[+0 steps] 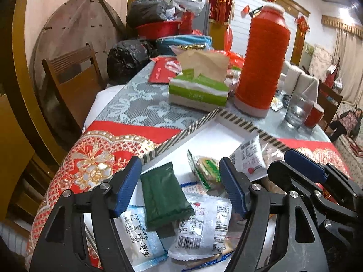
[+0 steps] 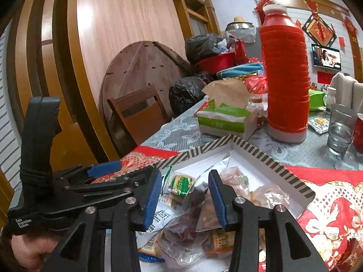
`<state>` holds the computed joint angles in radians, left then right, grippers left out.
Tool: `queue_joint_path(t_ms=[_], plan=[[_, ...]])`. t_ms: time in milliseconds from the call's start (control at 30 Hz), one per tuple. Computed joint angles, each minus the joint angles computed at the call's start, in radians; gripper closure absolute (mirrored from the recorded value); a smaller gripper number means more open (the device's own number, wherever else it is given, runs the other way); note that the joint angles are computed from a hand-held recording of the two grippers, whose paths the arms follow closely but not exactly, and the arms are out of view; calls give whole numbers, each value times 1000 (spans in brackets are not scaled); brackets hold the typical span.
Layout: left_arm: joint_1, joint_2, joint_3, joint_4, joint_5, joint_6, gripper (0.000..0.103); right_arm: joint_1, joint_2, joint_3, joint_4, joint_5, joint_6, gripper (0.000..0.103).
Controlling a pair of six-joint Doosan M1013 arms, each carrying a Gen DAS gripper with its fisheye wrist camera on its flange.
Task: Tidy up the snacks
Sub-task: 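Move left gripper to brown chocolate stick pack while right gripper grasps red pack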
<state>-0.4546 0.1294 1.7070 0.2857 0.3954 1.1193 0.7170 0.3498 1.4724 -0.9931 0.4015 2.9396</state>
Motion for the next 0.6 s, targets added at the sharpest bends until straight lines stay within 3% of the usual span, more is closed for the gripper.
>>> queue_joint_path(t_ms=[300,600], plan=[[-1,-3,1,53,-3,-58,26,1,-39,40,-101,39,131,57],[-2,-12,8,65,-14,-82,26,-3,-161,161,-159,150,212,50]])
